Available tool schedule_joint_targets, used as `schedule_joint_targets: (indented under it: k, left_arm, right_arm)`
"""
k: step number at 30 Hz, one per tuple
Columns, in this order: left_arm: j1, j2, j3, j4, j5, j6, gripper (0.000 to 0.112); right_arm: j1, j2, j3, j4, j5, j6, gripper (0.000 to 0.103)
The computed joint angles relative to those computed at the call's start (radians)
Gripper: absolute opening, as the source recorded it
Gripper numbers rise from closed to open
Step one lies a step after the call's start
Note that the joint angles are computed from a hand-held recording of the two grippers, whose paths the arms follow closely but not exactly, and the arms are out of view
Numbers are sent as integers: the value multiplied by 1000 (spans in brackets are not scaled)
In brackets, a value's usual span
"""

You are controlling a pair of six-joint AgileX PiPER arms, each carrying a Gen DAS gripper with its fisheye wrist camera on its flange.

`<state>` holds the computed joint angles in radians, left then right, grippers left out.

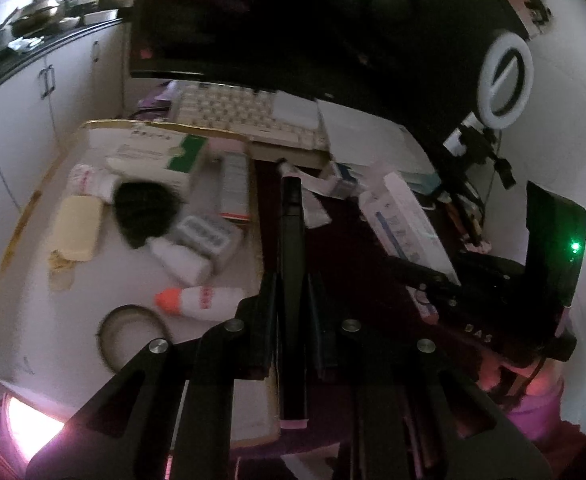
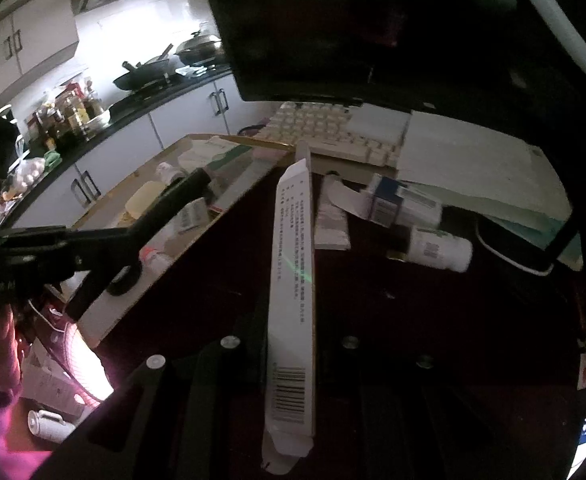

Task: Organize objects
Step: 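Carry the long white box over the white tray with the right tool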

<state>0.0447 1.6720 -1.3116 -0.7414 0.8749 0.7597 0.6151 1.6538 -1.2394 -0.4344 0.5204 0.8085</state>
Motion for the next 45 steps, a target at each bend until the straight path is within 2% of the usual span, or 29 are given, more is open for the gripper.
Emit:
schedule_joint_targets:
  k: [7,12,18,24,29,34,37,45]
  left_arm:
    - [109,-4,-9,11,12,2,14]
    - [175,37,-79,105,9,-74,14]
    - [197,203,-309,309,47,-230,14]
    - [165,399,-603,432,158,-332,14]
    - [149,519,-780,480,218,-389,14]
    - [147,584,-878,488,255,-408,14]
    - [145,588,-872,494,247,-410,14]
    - [129,657,-964,520,292,-454,14]
  right_arm:
    - [16,56,-86,65,6,-86,15]
    - [27,102,-148,113,13,-146,15]
    - [52,151,-211,152,30,-200,15]
    - [73,207,-293,192,63,-244,15]
    - [78,311,-461,281,149,-355,15]
    - [74,422,-639,368,241,-456,15]
    - [88,471,-710,369,292,-469,15]
    - [141,611,-931,297,449,-479,15]
